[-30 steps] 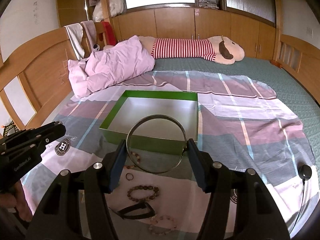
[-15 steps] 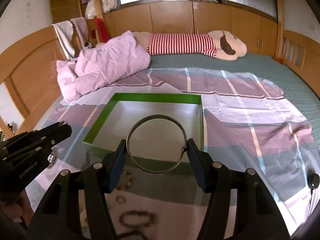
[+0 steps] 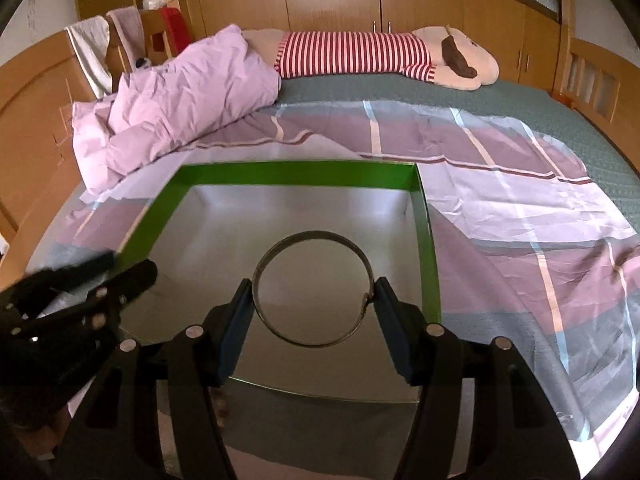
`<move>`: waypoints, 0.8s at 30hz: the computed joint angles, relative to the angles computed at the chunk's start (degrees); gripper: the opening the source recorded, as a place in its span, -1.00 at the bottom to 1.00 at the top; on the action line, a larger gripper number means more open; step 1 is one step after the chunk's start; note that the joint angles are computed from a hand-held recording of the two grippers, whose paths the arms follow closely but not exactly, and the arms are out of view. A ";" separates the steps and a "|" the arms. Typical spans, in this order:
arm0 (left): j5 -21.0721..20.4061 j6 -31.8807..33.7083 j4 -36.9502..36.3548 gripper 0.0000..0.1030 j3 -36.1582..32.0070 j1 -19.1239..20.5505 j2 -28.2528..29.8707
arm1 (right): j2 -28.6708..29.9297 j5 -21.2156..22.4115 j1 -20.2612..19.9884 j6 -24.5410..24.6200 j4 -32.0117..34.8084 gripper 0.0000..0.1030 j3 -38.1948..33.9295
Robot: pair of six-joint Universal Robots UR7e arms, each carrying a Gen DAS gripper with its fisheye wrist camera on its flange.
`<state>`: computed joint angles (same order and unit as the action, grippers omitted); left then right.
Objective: Organize jewelry
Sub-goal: 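Carry the bangle with the right gripper into the green box and release, then withdraw the right tool from the box back over the jewelry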
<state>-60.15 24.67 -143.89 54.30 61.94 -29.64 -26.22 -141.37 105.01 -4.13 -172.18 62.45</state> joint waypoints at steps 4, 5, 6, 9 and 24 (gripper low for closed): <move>-0.54 -0.24 0.73 0.54 -0.28 -0.23 -0.36 | -0.69 -0.38 0.28 -0.92 -2.65 0.38 1.00; -0.52 -0.58 0.85 0.54 -0.16 -0.39 -0.77 | -1.27 -0.27 0.63 -0.92 -3.46 0.38 1.52; -1.26 -1.35 1.56 0.54 0.14 -0.60 -1.78 | -1.78 0.02 1.00 -1.27 -4.66 0.38 2.02; -5.01 -1.90 0.31 0.54 3.79 -1.49 -6.42 | -4.32 0.78 3.10 -3.58 -10.04 0.38 4.90; -2.45 -1.46 -11.02 0.65 34.53 -6.13 -34.14 | -15.82 -8.41 15.46 -2.96 -24.28 0.38 28.30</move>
